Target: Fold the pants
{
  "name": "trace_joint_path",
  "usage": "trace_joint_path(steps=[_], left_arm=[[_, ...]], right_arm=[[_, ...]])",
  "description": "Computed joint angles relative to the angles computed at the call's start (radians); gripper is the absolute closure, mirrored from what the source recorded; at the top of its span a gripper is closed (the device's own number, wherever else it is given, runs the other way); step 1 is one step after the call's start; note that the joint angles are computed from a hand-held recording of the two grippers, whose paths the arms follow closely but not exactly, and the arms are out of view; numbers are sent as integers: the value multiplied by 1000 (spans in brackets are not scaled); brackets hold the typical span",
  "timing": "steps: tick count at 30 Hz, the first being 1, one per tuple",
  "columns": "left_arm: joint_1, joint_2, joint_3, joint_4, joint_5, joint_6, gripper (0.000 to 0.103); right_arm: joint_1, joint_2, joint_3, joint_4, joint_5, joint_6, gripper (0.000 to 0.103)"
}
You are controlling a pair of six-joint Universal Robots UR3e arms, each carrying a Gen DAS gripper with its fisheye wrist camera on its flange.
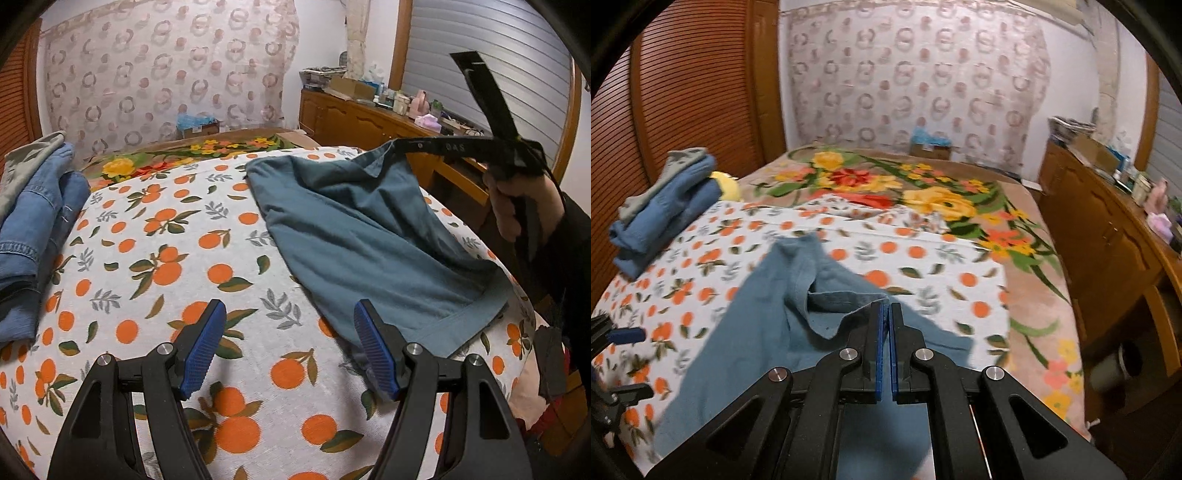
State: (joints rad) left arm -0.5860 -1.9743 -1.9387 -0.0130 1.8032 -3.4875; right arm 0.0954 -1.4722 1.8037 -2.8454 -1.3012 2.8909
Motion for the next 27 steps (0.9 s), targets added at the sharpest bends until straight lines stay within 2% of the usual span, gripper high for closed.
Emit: trace_joint_path(steps=[8,18,23,27], left_arm=[[-6,-34,24,-11,-3,-5,31],[-2,-53,31,-17,-10,-6,31],[-3,-58,39,-28,-15,-10,30],[-3,-63,46,-36,-18,-9,30]], right_arm=[[27,76,-63,-23,-84,51,101],[65,142,-153,17,-206,114,101],[73,145,-174,42,-209,125,100],[58,109,-115,24,-172,103,98]])
